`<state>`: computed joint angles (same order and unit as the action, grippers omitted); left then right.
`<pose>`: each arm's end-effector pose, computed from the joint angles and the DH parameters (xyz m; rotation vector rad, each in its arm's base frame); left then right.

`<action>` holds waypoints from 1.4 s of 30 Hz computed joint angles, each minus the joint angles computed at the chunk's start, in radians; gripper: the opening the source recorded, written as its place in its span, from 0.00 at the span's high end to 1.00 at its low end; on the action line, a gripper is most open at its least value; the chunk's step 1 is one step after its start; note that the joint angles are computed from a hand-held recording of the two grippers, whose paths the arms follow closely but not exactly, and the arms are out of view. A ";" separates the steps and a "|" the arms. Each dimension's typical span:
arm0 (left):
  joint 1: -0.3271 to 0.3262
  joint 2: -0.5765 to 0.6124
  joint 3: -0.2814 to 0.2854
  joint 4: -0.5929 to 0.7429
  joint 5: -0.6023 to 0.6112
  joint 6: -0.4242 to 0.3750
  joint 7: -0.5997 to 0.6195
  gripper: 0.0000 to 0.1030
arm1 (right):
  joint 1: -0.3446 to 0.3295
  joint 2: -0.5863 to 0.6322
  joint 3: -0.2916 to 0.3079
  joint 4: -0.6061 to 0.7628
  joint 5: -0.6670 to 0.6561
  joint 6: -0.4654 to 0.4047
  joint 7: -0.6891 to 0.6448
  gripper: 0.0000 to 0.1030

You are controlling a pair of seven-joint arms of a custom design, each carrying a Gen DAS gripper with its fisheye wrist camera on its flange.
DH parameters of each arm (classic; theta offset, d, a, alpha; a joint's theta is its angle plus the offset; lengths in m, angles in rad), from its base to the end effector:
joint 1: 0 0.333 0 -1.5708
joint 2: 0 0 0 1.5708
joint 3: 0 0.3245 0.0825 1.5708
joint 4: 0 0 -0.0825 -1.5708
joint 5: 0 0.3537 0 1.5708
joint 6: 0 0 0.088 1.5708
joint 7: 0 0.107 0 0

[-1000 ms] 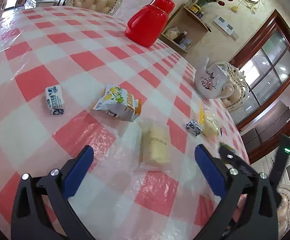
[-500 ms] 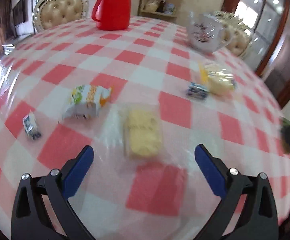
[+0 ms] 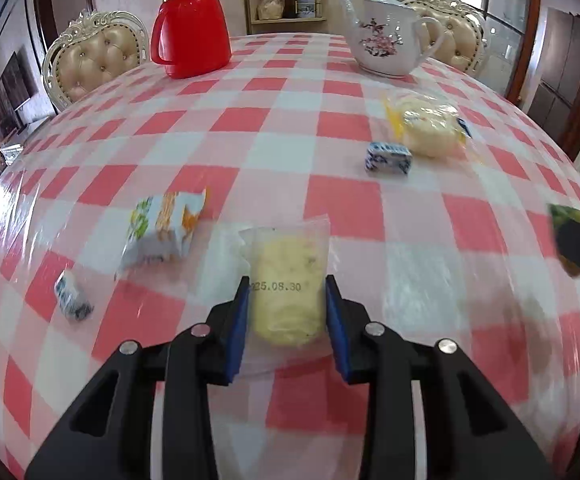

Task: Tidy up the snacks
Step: 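Carry the green-yellow packet with the right tool while the left tool carries the yellow cake bag to the bin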

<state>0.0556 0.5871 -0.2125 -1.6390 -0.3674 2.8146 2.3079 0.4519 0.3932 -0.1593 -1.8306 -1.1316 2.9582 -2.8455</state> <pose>0.7068 -0.0646 0.3697 -1.3569 2.3117 -0.7734 0.5958 0.2552 0.3998 -1.2033 1.9935 -0.5280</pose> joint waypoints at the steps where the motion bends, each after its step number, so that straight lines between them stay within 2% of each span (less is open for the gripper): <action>1: 0.013 -0.012 -0.011 -0.019 -0.011 0.002 0.012 0.66 | -0.003 0.003 0.003 0.001 0.007 0.000 -0.007 0.58; 4: 0.061 -0.044 -0.059 -0.065 -0.069 0.018 0.067 0.66 | -0.002 0.009 0.002 0.000 0.018 0.001 -0.012 0.58; 8: 0.158 -0.122 -0.141 -0.175 -0.221 0.061 0.207 0.66 | 0.004 0.011 -0.007 0.000 0.010 0.006 -0.001 0.58; 15: 0.223 -0.206 -0.168 -0.252 -0.469 0.041 0.400 0.66 | 0.007 0.037 0.019 0.033 0.054 -0.026 -0.105 0.58; 18: 0.243 -0.243 -0.168 -0.278 -0.575 0.018 0.482 0.66 | 0.021 0.046 0.011 0.045 0.062 -0.028 -0.124 0.58; 20: 0.247 -0.263 -0.157 -0.291 -0.625 -0.006 0.522 0.66 | 0.036 0.046 -0.001 0.047 0.056 -0.037 -0.113 0.58; 23: 0.241 -0.287 -0.130 -0.304 -0.680 -0.042 0.560 0.66 | 0.046 0.043 -0.013 0.034 0.044 -0.006 -0.058 0.58; 29: 0.185 -0.306 -0.056 -0.314 -0.712 -0.078 0.573 0.66 | 0.102 0.003 -0.028 -0.015 -0.072 -0.030 0.101 0.58; 35: 0.145 -0.327 0.005 -0.353 -0.767 -0.104 0.622 0.66 | 0.122 -0.054 0.017 -0.062 -0.230 -0.114 0.258 0.58; 42: 0.128 -0.372 0.043 -0.406 -0.870 -0.127 0.720 0.66 | 0.078 -0.080 0.107 -0.096 -0.292 -0.137 0.345 0.58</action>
<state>0.1838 0.2151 -0.1696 -2.0452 -1.2377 2.6877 3.0280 0.5294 0.3133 -0.0522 -1.9267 -1.4240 2.8212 -2.5004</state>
